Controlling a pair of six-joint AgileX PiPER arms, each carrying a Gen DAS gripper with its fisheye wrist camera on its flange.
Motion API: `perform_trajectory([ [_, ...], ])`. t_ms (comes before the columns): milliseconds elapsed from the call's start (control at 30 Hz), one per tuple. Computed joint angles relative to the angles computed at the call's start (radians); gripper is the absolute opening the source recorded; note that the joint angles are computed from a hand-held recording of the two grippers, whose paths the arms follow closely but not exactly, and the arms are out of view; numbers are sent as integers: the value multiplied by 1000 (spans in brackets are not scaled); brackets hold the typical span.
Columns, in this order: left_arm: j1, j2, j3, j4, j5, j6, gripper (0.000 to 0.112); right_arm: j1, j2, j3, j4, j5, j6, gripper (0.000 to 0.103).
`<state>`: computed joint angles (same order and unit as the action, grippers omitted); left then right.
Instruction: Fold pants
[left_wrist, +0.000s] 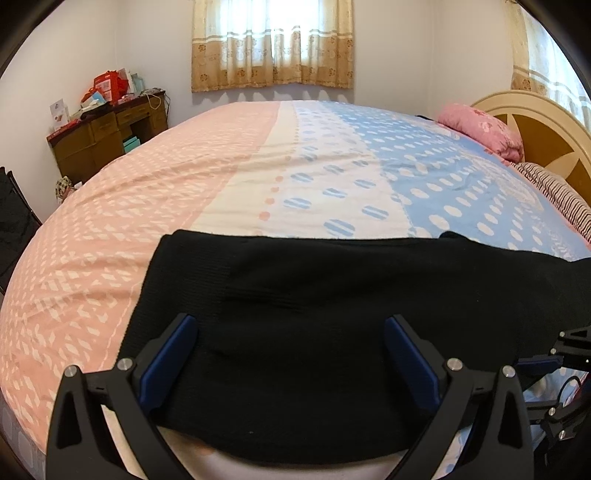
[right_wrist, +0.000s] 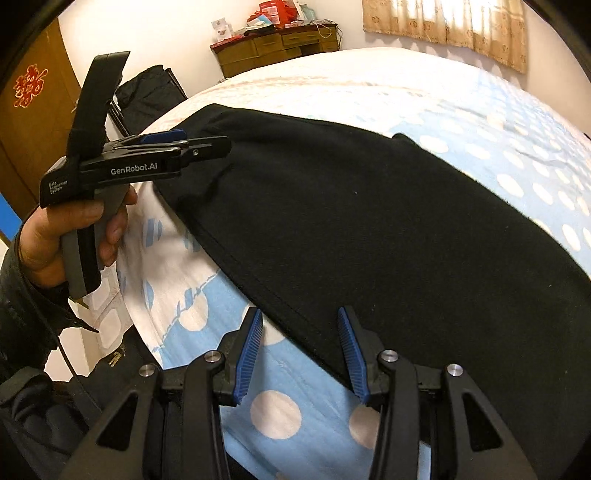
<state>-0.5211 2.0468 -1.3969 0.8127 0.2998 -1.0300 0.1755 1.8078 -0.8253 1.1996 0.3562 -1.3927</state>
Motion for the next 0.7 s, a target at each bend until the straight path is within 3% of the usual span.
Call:
perform_trajectory([
  [133,-17,-1,-10,29,45,-12,103,3,-7,10,28,-13,-38,45],
  [200,-23,-15,-9,10,55,-1,103,-29,-23,11,33,31,-41,45],
  [267,-25,-33,-1,-4,39,2,103,-98,-40,18,53,93,-51,45],
  [367,-43,-47,-10,-40,30,38,103,-216,-87,51,104,118,-99,45],
  [533,-75,-16,-79,-225,24,226,103,-534,-181,104,133,222,-167,45],
  [700,-104,48,-175,-348,66,348,103,-929,-216,64,50,326,-125,45],
])
